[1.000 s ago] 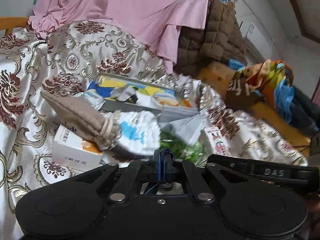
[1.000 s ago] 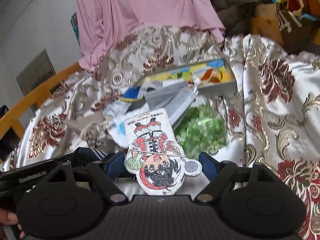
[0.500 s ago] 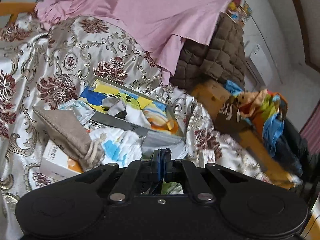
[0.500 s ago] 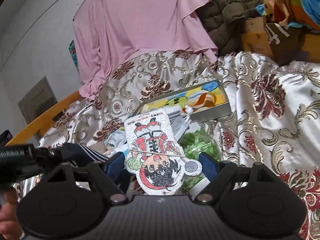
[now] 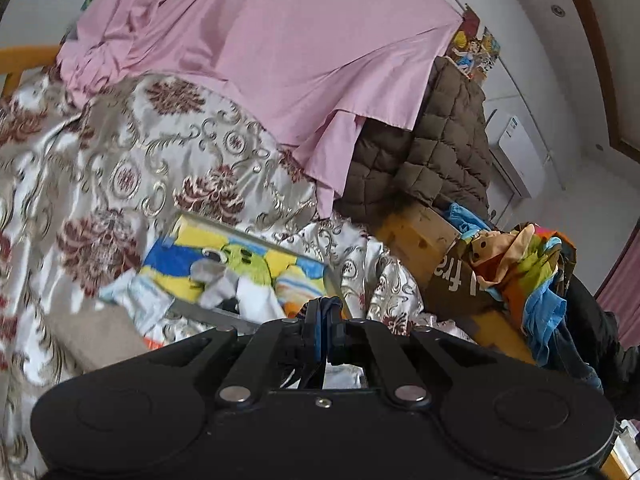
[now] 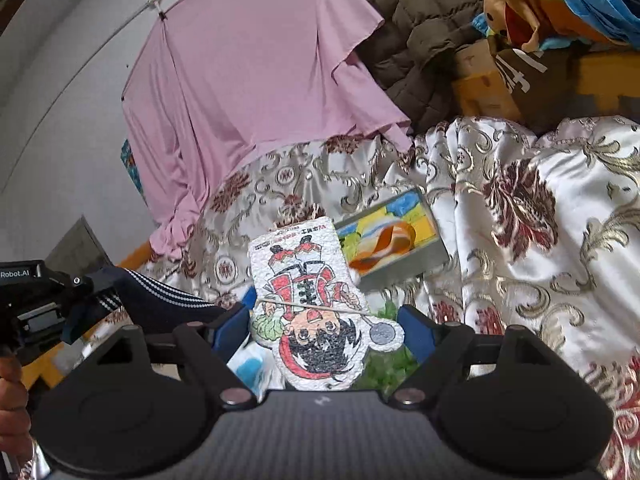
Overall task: Organize soft objects
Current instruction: 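Lift and carry both held items over the cartoon frog tray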
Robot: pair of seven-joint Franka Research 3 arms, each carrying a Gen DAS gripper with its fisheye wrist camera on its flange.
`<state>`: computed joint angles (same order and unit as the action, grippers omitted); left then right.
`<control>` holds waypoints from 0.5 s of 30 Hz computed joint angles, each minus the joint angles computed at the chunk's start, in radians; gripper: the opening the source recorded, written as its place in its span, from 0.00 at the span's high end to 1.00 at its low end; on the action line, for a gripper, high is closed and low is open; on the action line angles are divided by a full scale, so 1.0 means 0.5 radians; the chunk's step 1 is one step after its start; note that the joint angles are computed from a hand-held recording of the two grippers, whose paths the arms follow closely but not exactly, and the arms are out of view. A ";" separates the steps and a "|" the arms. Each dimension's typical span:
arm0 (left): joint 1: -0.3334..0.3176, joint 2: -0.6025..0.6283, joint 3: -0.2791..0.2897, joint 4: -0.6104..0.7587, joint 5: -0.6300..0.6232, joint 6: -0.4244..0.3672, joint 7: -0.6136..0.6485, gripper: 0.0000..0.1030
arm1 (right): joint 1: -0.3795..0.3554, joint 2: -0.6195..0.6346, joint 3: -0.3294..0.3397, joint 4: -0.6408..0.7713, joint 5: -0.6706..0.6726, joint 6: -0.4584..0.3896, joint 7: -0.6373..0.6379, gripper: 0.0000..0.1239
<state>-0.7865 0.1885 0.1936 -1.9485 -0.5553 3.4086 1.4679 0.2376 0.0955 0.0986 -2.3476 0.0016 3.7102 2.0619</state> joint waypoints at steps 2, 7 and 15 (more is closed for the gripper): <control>-0.043 0.050 0.064 0.088 -0.009 -0.037 0.011 0.99 | 0.014 0.041 -0.009 0.068 0.066 0.003 -0.074 0.32; -0.147 0.210 0.266 0.332 0.062 -0.168 -0.125 0.99 | -0.054 0.219 0.006 0.387 0.034 -0.079 -0.094 0.32; -0.091 0.657 0.448 0.952 0.265 -0.454 -0.420 0.98 | -0.343 0.675 0.248 1.148 -0.171 -0.467 -0.076 0.32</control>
<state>-0.8318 0.5172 0.4177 -1.4725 -0.4226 3.1813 1.2578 0.0659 0.4332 0.2228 -1.7737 -0.0838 3.4767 2.0238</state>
